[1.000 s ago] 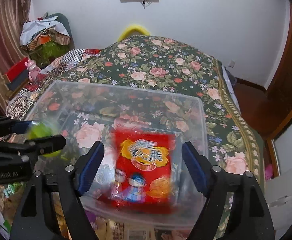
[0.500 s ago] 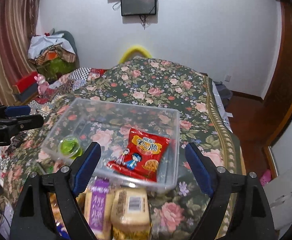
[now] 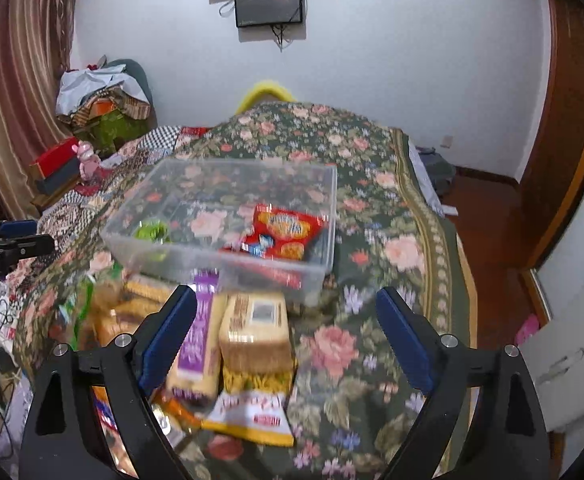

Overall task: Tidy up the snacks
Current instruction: 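Grasp the wrapped bread cake with right tool while left tool grasps the green pea bag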

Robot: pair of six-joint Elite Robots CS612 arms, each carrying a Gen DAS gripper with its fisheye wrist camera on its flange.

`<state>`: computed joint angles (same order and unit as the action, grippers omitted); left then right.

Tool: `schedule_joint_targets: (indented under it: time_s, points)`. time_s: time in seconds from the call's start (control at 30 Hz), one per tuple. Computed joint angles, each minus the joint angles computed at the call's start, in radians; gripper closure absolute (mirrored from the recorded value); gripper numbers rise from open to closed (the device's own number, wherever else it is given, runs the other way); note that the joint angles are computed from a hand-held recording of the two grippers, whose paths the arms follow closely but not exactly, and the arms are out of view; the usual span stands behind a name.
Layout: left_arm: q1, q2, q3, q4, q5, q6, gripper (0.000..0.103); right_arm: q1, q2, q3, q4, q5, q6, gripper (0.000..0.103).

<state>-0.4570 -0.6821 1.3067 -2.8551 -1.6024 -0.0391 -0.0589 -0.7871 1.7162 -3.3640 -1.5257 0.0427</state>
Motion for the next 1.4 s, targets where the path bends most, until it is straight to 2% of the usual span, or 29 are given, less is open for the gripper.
schedule_joint_targets:
  time_s: [0.4, 0.6, 0.73, 0.83, 0.93, 1.13, 1.17, 1.4]
  points:
    - [0.011, 0.055, -0.017, 0.115, 0.013, -0.039, 0.020, 0.001, 0.035, -0.013, 0.106, 0.032, 0.021, 0.013]
    - [0.015, 0.069, -0.026, 0.103, -0.022, -0.029, 0.020, 0.004, 0.053, -0.043, 0.152, 0.040, 0.019, 0.014]
    - [0.011, 0.083, -0.042, 0.110, -0.016, -0.019, 0.020, 0.007, 0.065, -0.061, 0.152, 0.035, 0.016, 0.015]
    - [0.010, 0.089, -0.040, 0.078, -0.018, -0.028, 0.020, 0.008, 0.073, -0.069, 0.144, 0.036, 0.025, 0.018]
    - [0.009, 0.094, -0.038, 0.044, -0.011, -0.042, 0.025, 0.008, 0.077, -0.075, 0.141, 0.035, 0.030, 0.027]
    - [0.001, 0.096, -0.029, 0.010, 0.039, -0.043, 0.047, 0.015, 0.088, -0.094, 0.175, 0.050, 0.018, 0.050]
    - [0.000, 0.095, -0.027, 0.006, 0.040, -0.037, 0.055, 0.017, 0.088, -0.093, 0.170, 0.047, 0.022, 0.050]
    - [0.002, 0.079, -0.005, -0.013, 0.032, -0.024, 0.060, 0.011, 0.075, -0.069, 0.133, 0.061, 0.028, 0.051]
